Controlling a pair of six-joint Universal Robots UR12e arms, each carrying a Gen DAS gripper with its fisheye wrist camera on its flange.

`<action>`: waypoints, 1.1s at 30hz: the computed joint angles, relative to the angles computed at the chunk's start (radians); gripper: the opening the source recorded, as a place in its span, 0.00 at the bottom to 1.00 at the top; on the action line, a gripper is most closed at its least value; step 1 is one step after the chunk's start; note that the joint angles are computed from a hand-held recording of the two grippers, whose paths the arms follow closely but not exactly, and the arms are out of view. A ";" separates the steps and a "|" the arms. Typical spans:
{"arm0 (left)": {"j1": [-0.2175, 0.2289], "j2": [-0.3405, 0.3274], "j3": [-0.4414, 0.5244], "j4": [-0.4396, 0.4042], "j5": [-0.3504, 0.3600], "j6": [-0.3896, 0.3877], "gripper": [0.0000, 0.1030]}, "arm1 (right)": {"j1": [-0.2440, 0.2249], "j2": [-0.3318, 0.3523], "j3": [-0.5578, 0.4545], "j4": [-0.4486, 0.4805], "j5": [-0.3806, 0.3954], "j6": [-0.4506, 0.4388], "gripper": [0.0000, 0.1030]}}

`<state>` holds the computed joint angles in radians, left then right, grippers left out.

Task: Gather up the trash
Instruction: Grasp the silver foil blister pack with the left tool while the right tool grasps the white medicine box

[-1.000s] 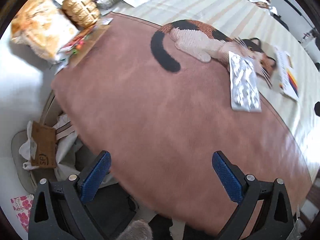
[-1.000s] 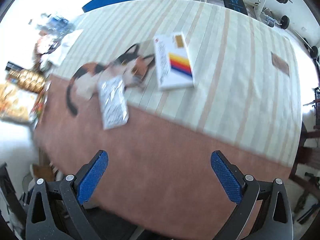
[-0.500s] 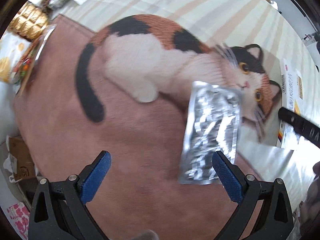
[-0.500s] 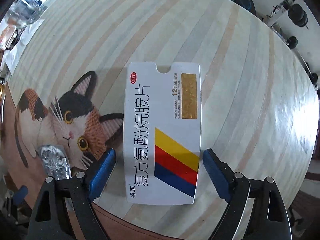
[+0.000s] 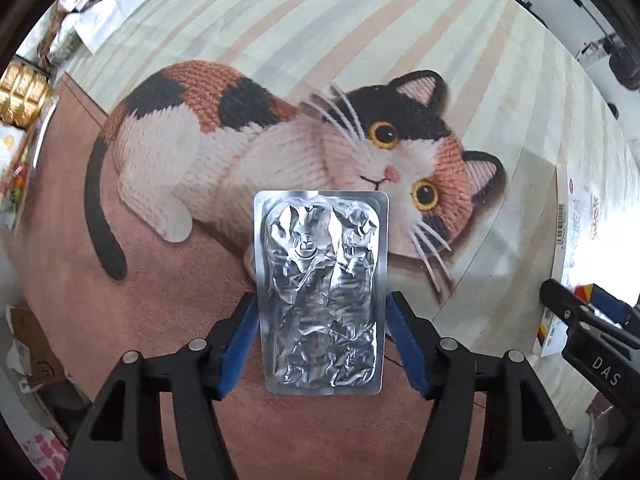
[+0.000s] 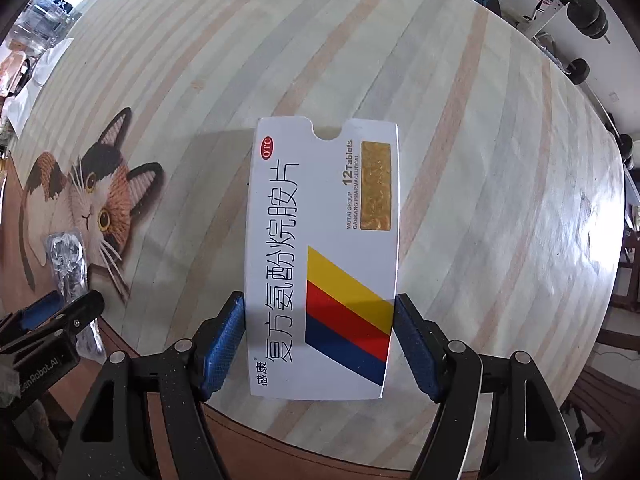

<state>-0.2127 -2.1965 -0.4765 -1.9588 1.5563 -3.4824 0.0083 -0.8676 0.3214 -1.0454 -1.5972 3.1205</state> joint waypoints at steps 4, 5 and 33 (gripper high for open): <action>-0.008 -0.006 0.015 -0.011 0.010 0.009 0.60 | 0.004 -0.050 0.096 -0.083 0.001 -0.011 0.74; -0.010 -0.008 0.022 -0.019 0.014 0.013 0.60 | 0.002 -0.074 0.142 -0.109 0.002 -0.017 0.73; -0.040 0.169 -0.267 0.057 -0.044 0.075 0.60 | 0.007 -0.358 0.586 -0.208 -0.002 -0.070 0.83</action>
<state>-0.2526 -2.0275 -0.7433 -1.9020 1.5124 -3.4076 0.0156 -1.2255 0.9072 -1.2537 -1.5990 3.0501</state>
